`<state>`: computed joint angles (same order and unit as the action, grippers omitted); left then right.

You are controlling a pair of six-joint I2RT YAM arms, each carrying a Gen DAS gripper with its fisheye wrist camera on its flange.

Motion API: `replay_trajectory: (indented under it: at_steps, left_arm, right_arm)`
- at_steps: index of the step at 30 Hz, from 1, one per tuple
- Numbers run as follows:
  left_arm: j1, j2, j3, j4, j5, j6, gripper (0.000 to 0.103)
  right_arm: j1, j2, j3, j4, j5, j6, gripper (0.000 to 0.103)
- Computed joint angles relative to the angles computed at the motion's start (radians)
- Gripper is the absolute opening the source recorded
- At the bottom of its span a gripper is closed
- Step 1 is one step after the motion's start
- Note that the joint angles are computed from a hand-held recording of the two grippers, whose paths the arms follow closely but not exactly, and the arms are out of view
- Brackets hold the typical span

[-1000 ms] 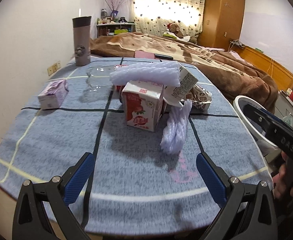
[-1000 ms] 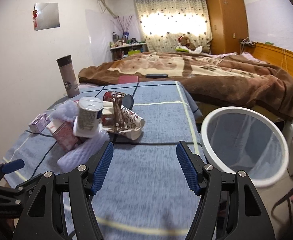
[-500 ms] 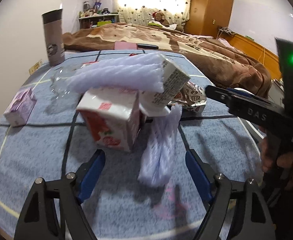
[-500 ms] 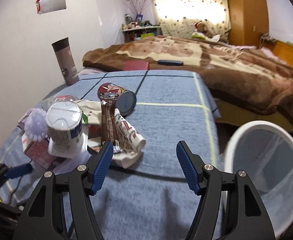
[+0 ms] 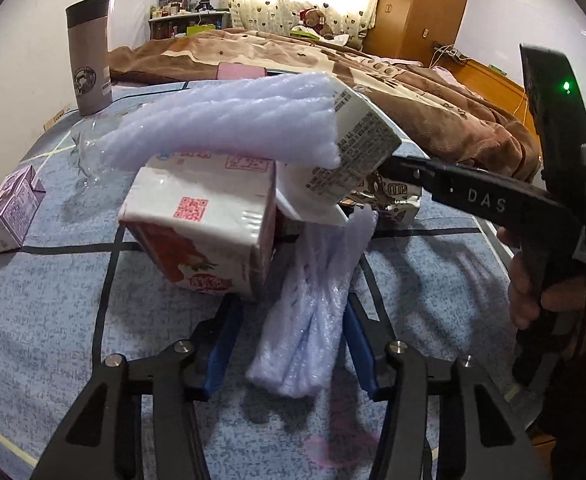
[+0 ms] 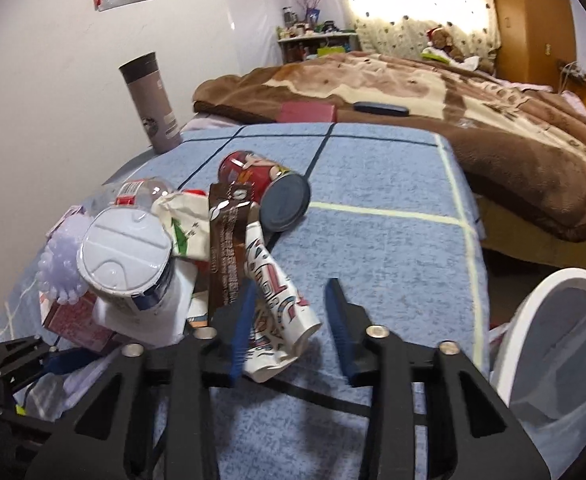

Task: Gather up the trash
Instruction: 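Grasp the white foam net with the left tool while the right tool grasps the patterned paper cup, then carry the foam net and paper cup over the white mesh bin with both tools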

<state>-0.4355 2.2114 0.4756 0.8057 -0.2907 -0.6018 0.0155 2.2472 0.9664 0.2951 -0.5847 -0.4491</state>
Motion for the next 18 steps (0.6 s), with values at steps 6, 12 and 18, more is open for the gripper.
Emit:
replay_trajectory:
  at_steps: [6,12,18]
  left_arm:
    - [0.032,0.007,-0.014,0.042,0.032,-0.001,0.044]
    - [0.005,0.008,-0.023,0.055,0.02,-0.02,0.038]
    - [-0.011,0.003,-0.046,0.086,0.048,-0.023,0.034]
  right_arm:
    - [-0.003,-0.024,-0.039,0.033,0.023,0.005,0.019]
    - [0.001,-0.101,-0.16,0.127,0.122,-0.003,0.019]
    - [-0.026,-0.179,-0.238,0.115,0.138,-0.007,0.019]
